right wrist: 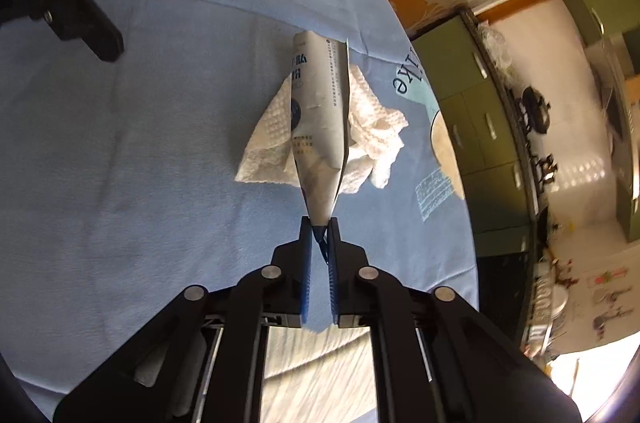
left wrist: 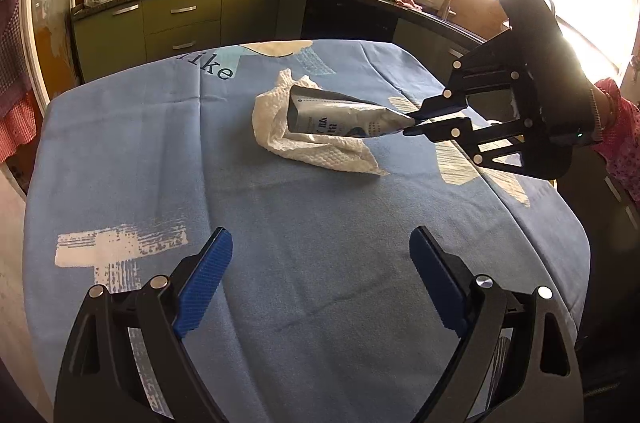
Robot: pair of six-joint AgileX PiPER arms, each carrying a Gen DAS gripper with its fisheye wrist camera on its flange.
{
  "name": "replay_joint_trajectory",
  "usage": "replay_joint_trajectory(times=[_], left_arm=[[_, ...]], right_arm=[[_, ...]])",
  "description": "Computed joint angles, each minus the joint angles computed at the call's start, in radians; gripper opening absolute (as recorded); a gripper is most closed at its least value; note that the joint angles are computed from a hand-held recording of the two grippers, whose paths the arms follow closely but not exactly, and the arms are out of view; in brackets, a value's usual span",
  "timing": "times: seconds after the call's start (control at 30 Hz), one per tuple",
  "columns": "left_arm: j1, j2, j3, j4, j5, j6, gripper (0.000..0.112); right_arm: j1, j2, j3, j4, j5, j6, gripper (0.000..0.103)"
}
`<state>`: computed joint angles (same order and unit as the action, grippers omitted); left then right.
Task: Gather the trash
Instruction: 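Carry the silver tube over the bin and open the right gripper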
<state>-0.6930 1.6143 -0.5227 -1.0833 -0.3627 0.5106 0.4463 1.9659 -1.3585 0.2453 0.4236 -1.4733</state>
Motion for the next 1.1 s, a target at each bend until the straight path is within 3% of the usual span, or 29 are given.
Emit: replay_joint_trajectory(times=[0.13, 0.23, 0.4, 0.6, 0.8, 0.97, 1.1], left_arm=[[-0.020, 0.000, -0.001, -0.031, -0.016, 0.030, 0.089], [-0.041, 0.001, -0.004, -0.054, -0.031, 0.052, 0.089], [-0.088, -0.011, -0.001, -0.086, -0.071, 0.079, 0.089], [-0.103, -0.038, 0.021, -0.037, -0.089, 0.027, 0.089], [-0.128, -0.031, 0.013, -0.072, -0.108, 0.065, 0.089], [-0.140, -0.025, 0.009, -0.094, -0.117, 0.088, 0.089], [-0.142, -0.030, 0.015, -0.086, -0.122, 0.078, 0.090]], right_arm=[[-0.057, -0.036, -0.029, 0.039, 0.184, 0.108, 0.007], [-0.115, -0.064, -0.025, 0.076, 0.270, 0.164, 0.007], [-0.259, -0.112, -0.002, 0.164, 0.380, 0.219, 0.007], [-0.522, -0.119, -0.056, 0.201, 0.490, 0.387, 0.007], [-0.746, -0.003, -0.237, 0.138, 0.584, 0.634, 0.007], [-0.804, 0.146, -0.401, 0.042, 0.672, 0.823, 0.007], [-0.832, 0.245, -0.504, 0.055, 0.709, 0.916, 0.012]])
